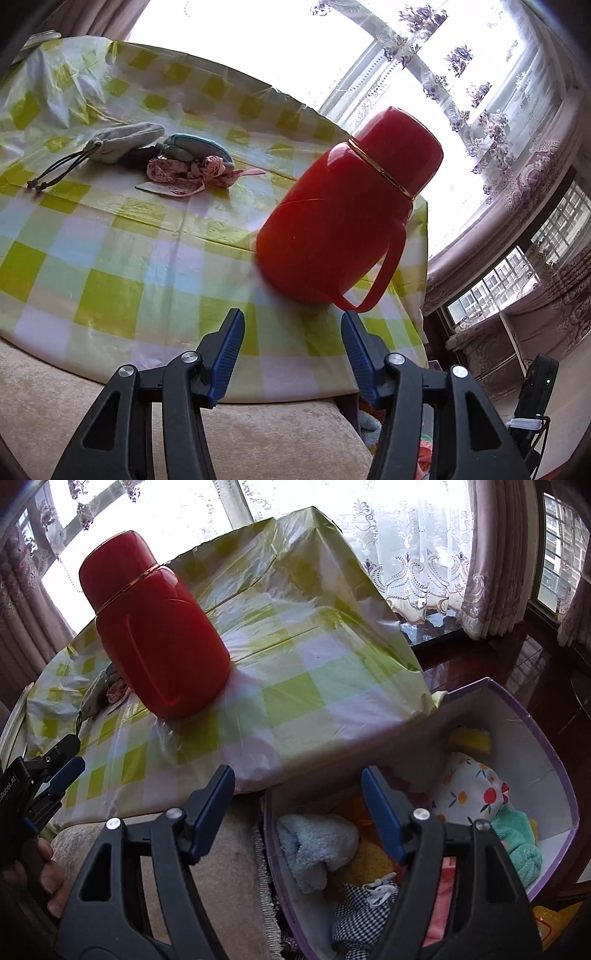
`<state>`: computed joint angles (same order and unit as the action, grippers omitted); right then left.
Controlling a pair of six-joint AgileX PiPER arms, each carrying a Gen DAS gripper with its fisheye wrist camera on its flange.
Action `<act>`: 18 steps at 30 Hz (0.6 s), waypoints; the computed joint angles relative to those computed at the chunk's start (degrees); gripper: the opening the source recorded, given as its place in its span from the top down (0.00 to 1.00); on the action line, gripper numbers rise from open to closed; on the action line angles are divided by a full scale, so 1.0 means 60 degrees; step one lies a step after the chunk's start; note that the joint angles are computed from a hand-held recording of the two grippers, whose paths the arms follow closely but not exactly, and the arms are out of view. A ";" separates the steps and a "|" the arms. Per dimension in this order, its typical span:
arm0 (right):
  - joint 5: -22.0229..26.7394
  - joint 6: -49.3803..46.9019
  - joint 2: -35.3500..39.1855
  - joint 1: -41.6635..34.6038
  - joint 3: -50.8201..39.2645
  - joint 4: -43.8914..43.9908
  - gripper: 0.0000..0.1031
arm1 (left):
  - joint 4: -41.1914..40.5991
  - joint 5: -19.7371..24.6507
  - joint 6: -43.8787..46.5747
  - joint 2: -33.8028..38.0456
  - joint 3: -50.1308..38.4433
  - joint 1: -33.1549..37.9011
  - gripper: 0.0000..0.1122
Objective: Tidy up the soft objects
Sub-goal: 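Move both open tools back from the box to the pile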
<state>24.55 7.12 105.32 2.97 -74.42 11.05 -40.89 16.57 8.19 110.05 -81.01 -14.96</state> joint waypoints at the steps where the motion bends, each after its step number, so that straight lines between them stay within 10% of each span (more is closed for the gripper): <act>1: 0.0000 0.0030 -0.0025 0.0172 -0.0014 -0.0071 0.28 | -0.0205 -0.0056 0.0195 -0.0080 0.0138 0.0111 0.50; 18: 0.1249 -0.0791 0.1260 0.2975 -0.2436 0.0308 0.28 | -0.1825 -0.0501 0.1751 -0.0764 0.1094 0.2006 0.50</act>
<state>32.04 2.37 112.89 20.82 -89.03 12.90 -51.84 13.57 18.70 105.47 -74.44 -2.92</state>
